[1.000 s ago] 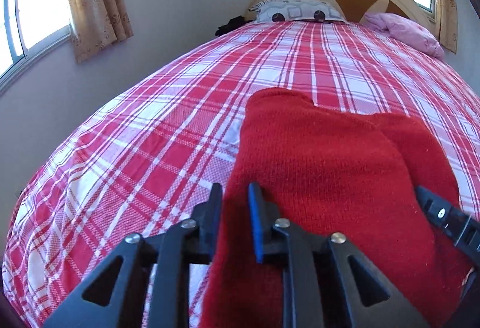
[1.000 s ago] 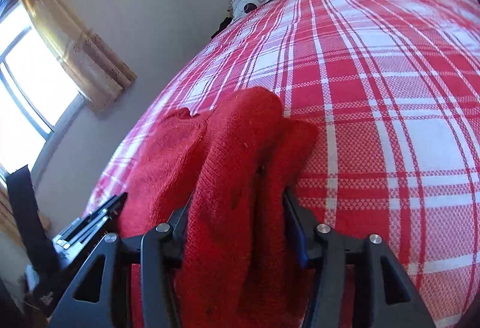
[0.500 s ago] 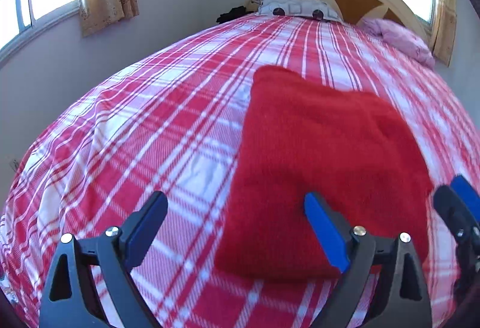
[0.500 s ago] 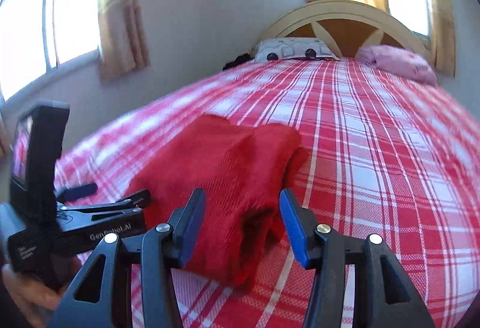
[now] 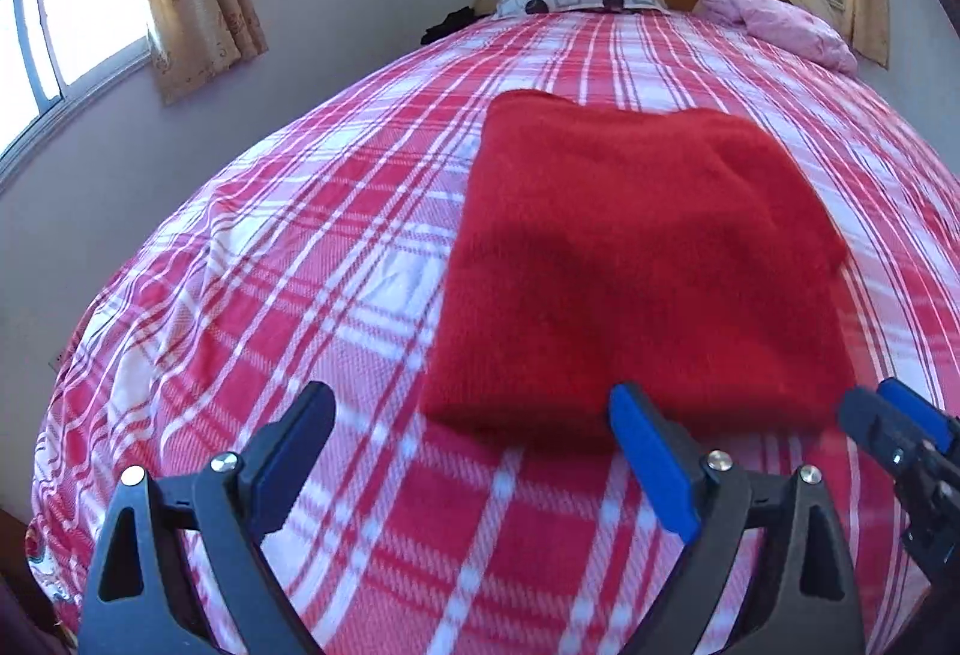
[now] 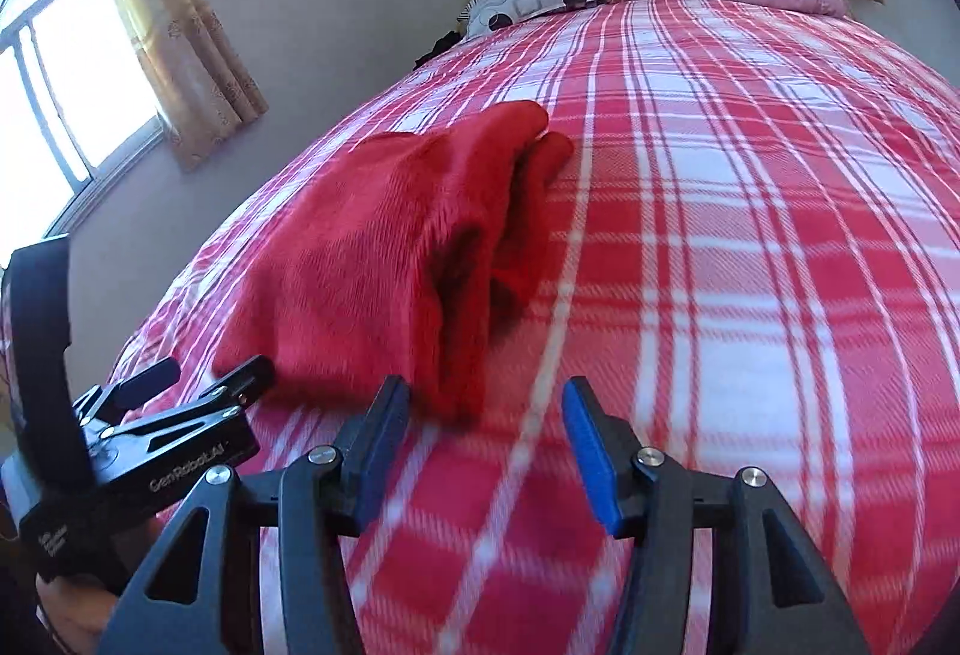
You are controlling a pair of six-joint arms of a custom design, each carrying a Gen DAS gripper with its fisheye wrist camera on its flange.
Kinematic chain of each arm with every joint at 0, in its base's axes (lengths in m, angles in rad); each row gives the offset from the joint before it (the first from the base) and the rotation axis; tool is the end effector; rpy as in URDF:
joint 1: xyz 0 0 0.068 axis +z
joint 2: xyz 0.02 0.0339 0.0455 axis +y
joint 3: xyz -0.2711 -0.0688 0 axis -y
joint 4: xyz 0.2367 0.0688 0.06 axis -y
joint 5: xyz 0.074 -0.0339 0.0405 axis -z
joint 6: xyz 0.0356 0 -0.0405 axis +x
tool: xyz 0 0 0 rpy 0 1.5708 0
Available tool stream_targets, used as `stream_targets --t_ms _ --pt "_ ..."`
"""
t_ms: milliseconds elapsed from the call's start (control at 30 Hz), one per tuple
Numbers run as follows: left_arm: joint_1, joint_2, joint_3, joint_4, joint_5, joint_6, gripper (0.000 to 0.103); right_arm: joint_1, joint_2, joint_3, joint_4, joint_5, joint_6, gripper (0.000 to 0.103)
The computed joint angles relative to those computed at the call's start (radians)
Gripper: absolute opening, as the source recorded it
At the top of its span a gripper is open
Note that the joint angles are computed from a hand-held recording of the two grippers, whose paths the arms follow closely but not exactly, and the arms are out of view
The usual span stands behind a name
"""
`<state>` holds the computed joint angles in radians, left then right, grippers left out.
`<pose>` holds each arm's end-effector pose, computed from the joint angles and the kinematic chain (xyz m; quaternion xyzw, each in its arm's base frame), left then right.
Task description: Fold small clothes
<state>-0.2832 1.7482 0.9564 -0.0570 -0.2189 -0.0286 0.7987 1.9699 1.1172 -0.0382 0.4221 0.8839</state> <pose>0.3370 -0.0900 0.1724 0.0798 0.9273 0.0464 0.3627 0.2848 0.2715 0.1417 0.1090 0.9180 0.1114 0.3645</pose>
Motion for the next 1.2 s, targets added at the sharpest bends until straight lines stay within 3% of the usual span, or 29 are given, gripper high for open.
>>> stream_targets --t_ms 267,567,867,967,1000,1100,1200 --pt "-0.012 -0.120 -0.149 -0.071 0.021 -0.030 0.098 0.116 -0.075 -0.043 -0.141 0.137 0.095 0.058" --pt "-0.066 -0.310 -0.243 -0.167 0.020 -0.060 0.098 0.199 -0.135 -0.054 -0.225 0.134 0.170 0.059" --pt "-0.098 -0.583 -0.217 -0.258 -0.055 -0.019 0.103 0.260 -0.247 0.164 -0.508 0.262 0.206 0.060" --pt "-0.074 -0.658 -0.198 -0.296 -0.035 0.001 0.103 0.274 -0.285 0.241 -0.503 0.289 0.173 0.061" --pt "-0.055 -0.672 -0.195 -0.296 -0.016 0.011 0.103 0.290 -0.292 0.271 -0.502 0.323 0.169 0.062" --pt "0.006 -0.735 -0.164 -0.333 0.049 0.013 0.103 0.362 -0.292 0.336 -0.473 0.467 0.146 0.081" --pt "0.056 -0.777 -0.150 -0.352 0.076 0.010 0.103 0.433 -0.248 0.389 -0.466 0.604 0.089 0.084"
